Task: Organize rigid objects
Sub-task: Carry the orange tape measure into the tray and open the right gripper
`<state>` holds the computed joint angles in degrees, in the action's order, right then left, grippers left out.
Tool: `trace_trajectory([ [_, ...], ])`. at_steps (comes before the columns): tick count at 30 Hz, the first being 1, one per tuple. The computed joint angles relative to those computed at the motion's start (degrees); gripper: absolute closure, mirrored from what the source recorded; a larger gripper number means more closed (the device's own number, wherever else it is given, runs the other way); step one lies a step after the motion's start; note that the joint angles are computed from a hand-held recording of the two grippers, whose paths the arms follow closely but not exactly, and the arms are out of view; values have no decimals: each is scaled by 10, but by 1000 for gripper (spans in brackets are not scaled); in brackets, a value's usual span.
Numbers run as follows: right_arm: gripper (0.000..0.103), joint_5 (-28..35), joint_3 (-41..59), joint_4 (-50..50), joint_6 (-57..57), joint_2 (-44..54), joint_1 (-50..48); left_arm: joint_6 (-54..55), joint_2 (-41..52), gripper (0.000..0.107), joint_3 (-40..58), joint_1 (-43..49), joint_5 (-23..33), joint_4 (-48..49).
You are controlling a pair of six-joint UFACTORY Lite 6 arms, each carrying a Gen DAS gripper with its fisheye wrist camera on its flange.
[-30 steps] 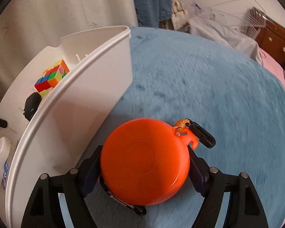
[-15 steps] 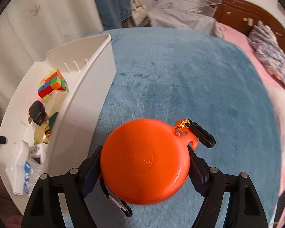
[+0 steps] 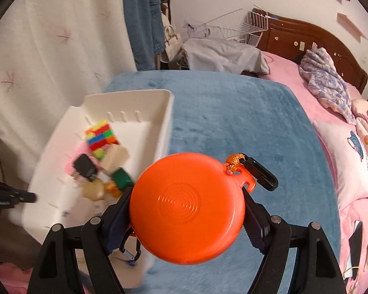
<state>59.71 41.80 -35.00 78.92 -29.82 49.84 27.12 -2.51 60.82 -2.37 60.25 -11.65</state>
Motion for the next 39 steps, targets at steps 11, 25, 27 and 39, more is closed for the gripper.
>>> trace_trajectory([
  [11,22,-15,144,-15,61,166,100,76,5,101,-13,16,-7,-31],
  [25,22,-32,277,-4,48,297,116,105,-1,100,-20,17,-15,-35],
  [27,22,-31,284,2,45,304,114,105,-2,100,-21,18,-15,-36],
  [39,21,-36,286,23,26,284,105,70,-16,101,-36,14,-32,-35],
])
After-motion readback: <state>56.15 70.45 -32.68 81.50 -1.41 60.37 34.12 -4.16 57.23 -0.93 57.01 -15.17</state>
